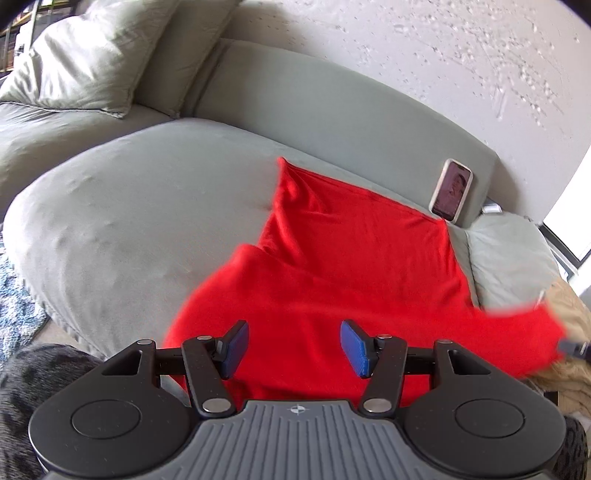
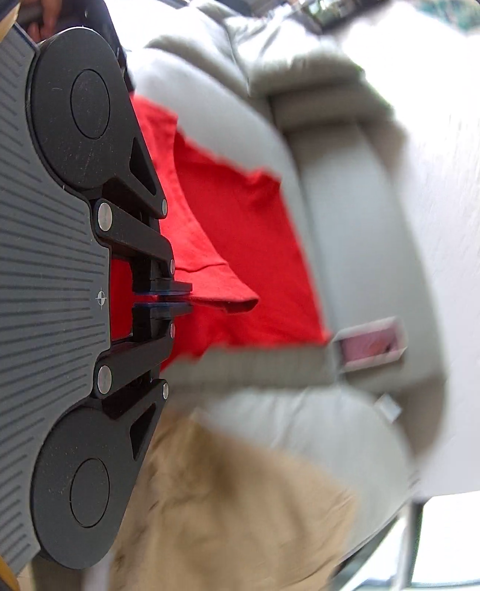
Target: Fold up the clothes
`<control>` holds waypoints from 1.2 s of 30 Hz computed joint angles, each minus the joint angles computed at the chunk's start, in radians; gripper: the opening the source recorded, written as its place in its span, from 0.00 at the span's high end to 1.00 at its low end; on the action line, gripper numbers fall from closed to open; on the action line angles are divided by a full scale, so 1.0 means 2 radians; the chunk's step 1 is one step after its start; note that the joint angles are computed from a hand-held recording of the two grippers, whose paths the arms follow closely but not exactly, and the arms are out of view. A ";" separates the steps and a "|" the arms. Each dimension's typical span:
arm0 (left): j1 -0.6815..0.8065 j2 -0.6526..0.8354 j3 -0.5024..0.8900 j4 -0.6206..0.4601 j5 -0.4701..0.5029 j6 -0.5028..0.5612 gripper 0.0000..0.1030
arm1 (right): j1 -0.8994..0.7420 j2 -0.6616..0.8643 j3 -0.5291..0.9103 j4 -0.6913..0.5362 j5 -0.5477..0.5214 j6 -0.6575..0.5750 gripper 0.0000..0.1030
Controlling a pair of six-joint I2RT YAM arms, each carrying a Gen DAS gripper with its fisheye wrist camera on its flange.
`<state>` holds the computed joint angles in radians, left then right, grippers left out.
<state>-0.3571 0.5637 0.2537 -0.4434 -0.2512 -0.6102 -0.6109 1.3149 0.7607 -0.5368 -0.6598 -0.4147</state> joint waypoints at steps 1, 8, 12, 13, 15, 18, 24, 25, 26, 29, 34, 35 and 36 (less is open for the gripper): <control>0.005 -0.004 0.001 -0.004 -0.004 -0.004 0.48 | -0.005 0.030 0.010 -0.004 0.005 -0.004 0.97; 0.098 -0.019 0.021 -0.039 -0.016 0.023 0.47 | 0.001 0.119 -0.001 0.051 0.064 0.001 0.97; 0.200 0.039 0.036 -0.015 0.056 0.084 0.46 | -0.010 0.122 -0.009 0.061 0.063 -0.007 0.97; 0.226 0.069 0.035 0.004 0.086 0.095 0.46 | -0.013 0.123 -0.007 0.060 0.063 -0.009 0.97; 0.266 0.134 0.035 0.043 0.136 0.114 0.46 | -0.013 0.121 -0.012 0.063 0.064 -0.005 0.97; 0.269 0.212 0.025 0.103 0.155 0.120 0.48 | -0.011 0.117 -0.018 0.069 0.069 0.001 0.97; 0.210 0.284 0.016 0.145 0.100 0.120 0.58 | 0.008 0.129 -0.018 0.081 0.103 0.017 0.97; 0.211 0.285 0.020 0.137 0.098 0.113 0.58 | 0.012 0.135 -0.015 0.078 0.113 0.020 0.95; 0.207 0.277 0.026 0.119 0.088 0.106 0.58 | 0.016 0.138 -0.012 0.074 0.122 0.023 0.94; 0.164 0.225 0.045 0.041 0.013 0.082 0.60 | 0.017 0.115 -0.014 0.065 0.138 0.024 0.75; 0.146 0.104 0.043 0.016 0.038 0.089 0.59 | -0.007 0.043 -0.015 0.041 0.087 0.012 0.59; 0.138 0.110 0.041 0.040 0.052 0.094 0.59 | -0.005 0.038 -0.013 0.039 0.069 0.012 0.59; 0.127 0.126 0.039 0.066 0.060 0.096 0.59 | 0.002 0.037 -0.011 0.040 0.053 0.013 0.60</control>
